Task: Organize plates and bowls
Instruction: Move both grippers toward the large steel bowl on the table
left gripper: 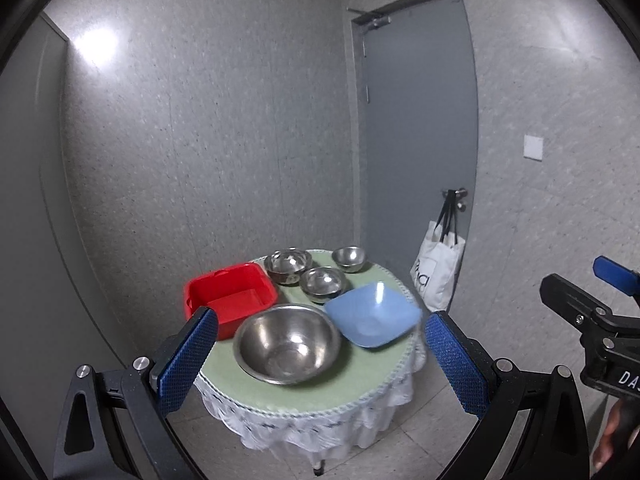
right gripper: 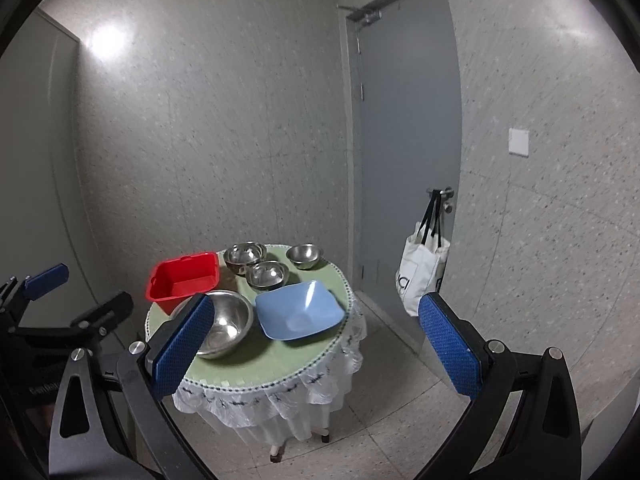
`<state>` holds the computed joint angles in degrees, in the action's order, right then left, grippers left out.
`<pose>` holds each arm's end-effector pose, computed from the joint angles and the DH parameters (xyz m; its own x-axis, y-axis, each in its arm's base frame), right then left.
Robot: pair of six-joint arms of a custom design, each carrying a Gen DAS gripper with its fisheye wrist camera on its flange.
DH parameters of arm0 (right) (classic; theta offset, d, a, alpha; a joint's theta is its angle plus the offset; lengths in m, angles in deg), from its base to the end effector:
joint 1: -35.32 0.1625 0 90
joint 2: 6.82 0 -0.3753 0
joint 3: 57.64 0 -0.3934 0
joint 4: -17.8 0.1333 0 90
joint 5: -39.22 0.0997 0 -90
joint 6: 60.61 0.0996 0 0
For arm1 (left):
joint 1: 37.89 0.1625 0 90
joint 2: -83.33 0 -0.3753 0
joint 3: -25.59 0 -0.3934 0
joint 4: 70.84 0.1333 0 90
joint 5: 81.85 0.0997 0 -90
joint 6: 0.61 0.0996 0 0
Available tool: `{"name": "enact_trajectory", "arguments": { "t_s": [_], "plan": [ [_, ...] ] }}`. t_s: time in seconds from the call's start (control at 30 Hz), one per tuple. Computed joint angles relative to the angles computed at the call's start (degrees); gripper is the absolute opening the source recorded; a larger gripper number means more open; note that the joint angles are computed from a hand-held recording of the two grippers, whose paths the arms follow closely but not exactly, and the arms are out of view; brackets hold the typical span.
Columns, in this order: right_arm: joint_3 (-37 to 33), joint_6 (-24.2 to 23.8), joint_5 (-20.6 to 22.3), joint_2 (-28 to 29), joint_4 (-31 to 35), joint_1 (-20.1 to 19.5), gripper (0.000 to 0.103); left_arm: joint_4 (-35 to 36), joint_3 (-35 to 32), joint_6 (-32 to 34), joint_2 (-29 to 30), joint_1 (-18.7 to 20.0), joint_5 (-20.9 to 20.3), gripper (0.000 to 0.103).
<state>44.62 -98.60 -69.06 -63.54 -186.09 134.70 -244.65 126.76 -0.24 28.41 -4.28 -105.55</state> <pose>0.1995 -0.5814 0.2532 -0.7388 -0.1193 0.6633 -0.6533 0.3687 -0.6613 -0.3681 -0.5142 0.2145 -0.6831 0.0286 -0.7298 0.6646 0.4386 -0.6049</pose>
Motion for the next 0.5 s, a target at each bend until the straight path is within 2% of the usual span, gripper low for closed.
{"name": "enact_trajectory", "arguments": {
  "t_s": [0.13, 0.23, 0.3, 0.5],
  "plan": [
    [-8.53, 2.92, -3.38, 7.87, 2.52, 1.45, 0.103, 0.40, -6.48, 8.69, -0.08, 7.24, -5.11, 0.102],
    [-14.93, 4.73, -5.84, 13.74, 4.63, 2.10, 0.103, 1.23, -11.37, 12.87, 0.85, 11.91, -7.40, 0.102],
    [-19.12, 5.90, -7.20, 17.60, 7.15, 2.11, 0.103, 3.53, -14.84, 13.33, 1.93, 15.00, -8.70, 0.102],
    [-32.95, 9.58, -11.48, 28.22, 20.60, 0.72, 0.103, 17.36, -28.56, 9.95, 8.26, 23.48, -12.17, 0.102]
  ]
}}
